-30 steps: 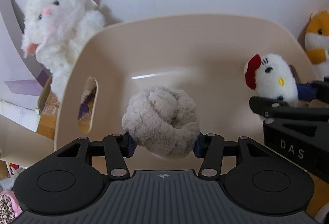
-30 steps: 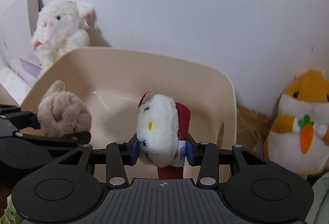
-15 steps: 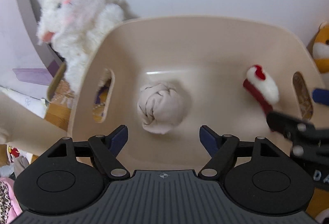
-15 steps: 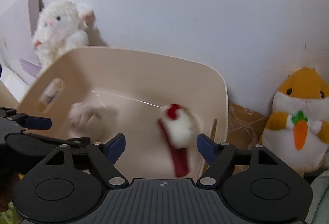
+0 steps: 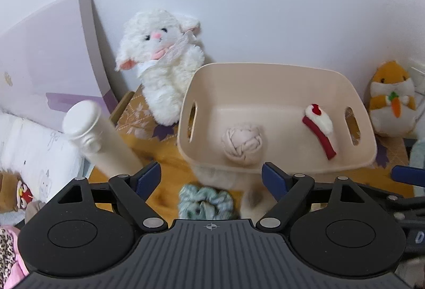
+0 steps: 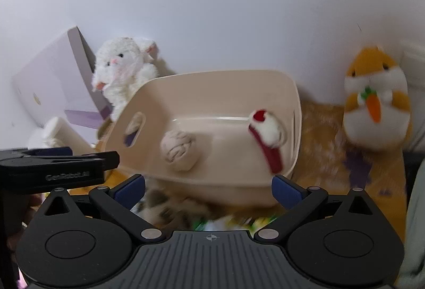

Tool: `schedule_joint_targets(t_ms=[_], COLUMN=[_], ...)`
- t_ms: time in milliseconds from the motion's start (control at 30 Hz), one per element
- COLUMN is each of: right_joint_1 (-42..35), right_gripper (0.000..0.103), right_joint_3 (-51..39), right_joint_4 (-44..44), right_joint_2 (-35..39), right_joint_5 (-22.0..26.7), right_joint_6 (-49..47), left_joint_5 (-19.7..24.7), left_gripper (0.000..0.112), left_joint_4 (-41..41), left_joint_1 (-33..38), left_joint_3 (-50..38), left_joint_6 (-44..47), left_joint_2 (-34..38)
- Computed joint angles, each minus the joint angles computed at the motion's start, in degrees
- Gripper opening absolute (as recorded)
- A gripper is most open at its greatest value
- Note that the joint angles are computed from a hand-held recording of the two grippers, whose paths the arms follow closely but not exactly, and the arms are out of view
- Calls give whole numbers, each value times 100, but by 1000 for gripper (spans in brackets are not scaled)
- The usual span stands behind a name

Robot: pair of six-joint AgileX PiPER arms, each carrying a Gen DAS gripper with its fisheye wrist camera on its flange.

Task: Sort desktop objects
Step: 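Open both tools to drop the scrunchie and doll into the basket, then grasp the green snack bag with the left tool while the right grasps the white chip bag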

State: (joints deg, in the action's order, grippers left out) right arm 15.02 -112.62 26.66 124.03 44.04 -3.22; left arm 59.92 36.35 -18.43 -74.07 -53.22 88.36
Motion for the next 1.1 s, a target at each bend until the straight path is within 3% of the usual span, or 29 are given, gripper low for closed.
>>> schedule_joint_targets(t_ms=[467, 1100], right_joint_1=[612, 745], right_gripper=[103, 103], right_joint_3=[1128, 511], right_joint_4=[-689, -1478], right_joint_2=[-665, 105], right_joint_5=[-89, 381], right_joint_6=[606, 1196], left_joint_5=[239, -499], left_gripper=[85, 85], left_joint_4=[-135, -1543], left_joint_1=[-262, 1270], left_joint_3=[1542, 2180], left_joint_6=[161, 1741], left_joint_2=[-1475, -1221])
